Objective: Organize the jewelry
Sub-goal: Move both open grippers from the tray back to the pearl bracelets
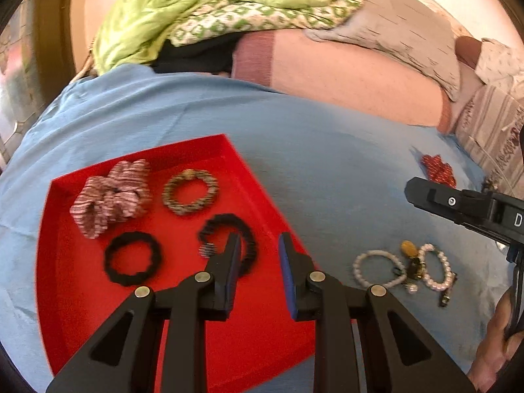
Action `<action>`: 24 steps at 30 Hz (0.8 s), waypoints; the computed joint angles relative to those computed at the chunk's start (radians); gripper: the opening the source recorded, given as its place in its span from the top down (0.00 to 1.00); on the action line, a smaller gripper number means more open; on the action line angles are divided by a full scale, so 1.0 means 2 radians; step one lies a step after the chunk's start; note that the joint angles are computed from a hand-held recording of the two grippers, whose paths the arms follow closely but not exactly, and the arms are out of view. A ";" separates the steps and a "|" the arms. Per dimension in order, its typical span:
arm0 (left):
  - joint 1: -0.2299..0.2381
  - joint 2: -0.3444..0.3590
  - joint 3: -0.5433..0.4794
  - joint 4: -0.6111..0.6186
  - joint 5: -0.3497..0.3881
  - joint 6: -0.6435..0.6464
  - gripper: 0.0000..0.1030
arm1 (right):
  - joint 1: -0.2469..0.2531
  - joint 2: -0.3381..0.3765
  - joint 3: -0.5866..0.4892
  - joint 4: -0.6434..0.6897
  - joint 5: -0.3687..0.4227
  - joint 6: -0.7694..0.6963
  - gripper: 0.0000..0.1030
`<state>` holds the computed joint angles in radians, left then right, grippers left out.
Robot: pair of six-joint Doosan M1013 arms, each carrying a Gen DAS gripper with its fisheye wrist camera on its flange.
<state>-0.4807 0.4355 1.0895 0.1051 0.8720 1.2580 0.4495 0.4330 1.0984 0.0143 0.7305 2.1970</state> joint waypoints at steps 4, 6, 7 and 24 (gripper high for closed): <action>-0.006 0.004 -0.004 -0.007 0.000 0.013 0.78 | -0.008 -0.018 0.027 -0.009 -0.006 0.012 0.79; -0.009 0.005 -0.005 -0.008 0.001 0.016 0.78 | -0.010 -0.023 0.035 -0.010 -0.008 0.014 0.79; -0.010 0.006 -0.006 -0.010 0.003 0.019 0.78 | -0.012 -0.026 0.039 -0.012 -0.007 0.016 0.79; -0.025 0.016 -0.018 -0.021 0.019 0.050 0.78 | -0.022 -0.042 0.066 -0.006 -0.002 0.018 0.79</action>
